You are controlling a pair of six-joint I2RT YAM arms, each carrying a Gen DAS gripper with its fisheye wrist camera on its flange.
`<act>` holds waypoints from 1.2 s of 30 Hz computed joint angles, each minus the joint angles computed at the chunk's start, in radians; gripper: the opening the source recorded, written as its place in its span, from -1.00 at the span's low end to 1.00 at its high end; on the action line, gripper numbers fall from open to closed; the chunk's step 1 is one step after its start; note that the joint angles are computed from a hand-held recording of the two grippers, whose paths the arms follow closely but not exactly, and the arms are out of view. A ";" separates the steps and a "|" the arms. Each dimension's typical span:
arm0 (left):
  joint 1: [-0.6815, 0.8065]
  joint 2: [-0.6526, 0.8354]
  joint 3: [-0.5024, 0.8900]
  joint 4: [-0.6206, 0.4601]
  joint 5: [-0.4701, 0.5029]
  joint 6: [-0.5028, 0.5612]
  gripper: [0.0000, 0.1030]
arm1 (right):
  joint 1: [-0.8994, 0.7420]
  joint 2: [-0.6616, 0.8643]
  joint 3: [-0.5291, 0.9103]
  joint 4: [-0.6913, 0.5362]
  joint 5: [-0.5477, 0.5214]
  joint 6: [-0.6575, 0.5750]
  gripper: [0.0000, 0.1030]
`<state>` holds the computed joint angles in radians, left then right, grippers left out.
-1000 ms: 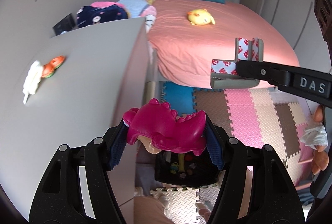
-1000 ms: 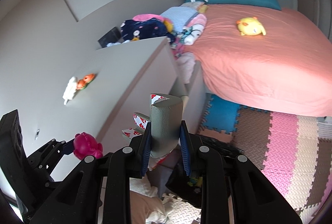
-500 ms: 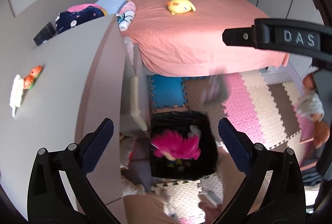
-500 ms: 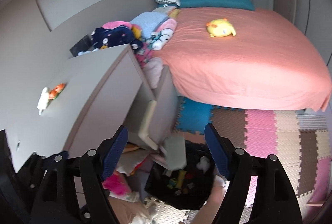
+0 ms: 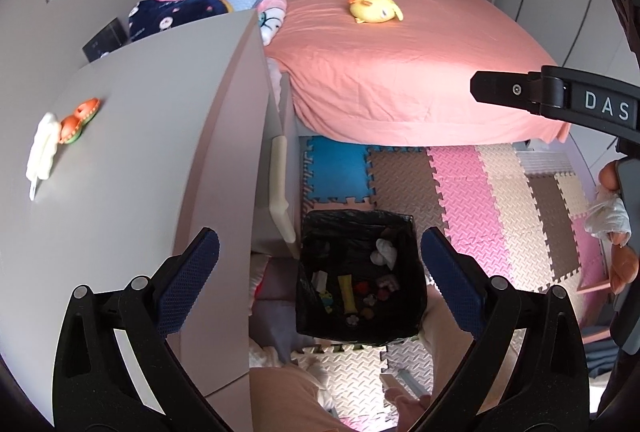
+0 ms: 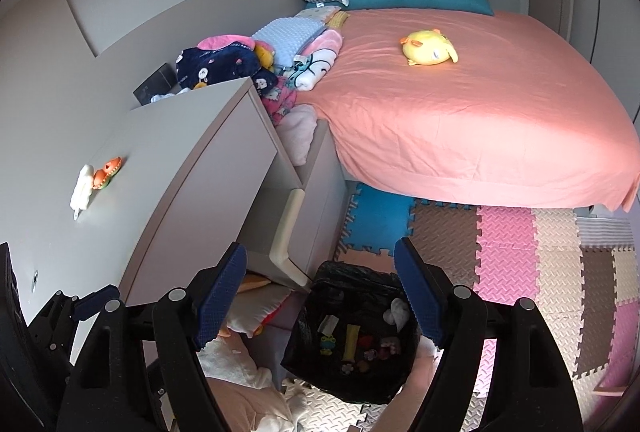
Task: Collect trash
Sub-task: 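Return both open tools to the white foam and orange toy on the desk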
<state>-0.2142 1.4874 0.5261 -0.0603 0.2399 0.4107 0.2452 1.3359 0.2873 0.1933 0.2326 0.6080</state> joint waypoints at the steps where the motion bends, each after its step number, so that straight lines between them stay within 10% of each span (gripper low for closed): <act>1: 0.006 0.006 0.004 0.002 0.000 0.001 0.89 | 0.008 0.017 0.008 0.008 0.001 0.002 0.49; 36: 0.474 0.252 0.336 -0.110 0.127 0.204 0.89 | 0.245 0.529 0.583 -0.063 0.011 0.008 0.49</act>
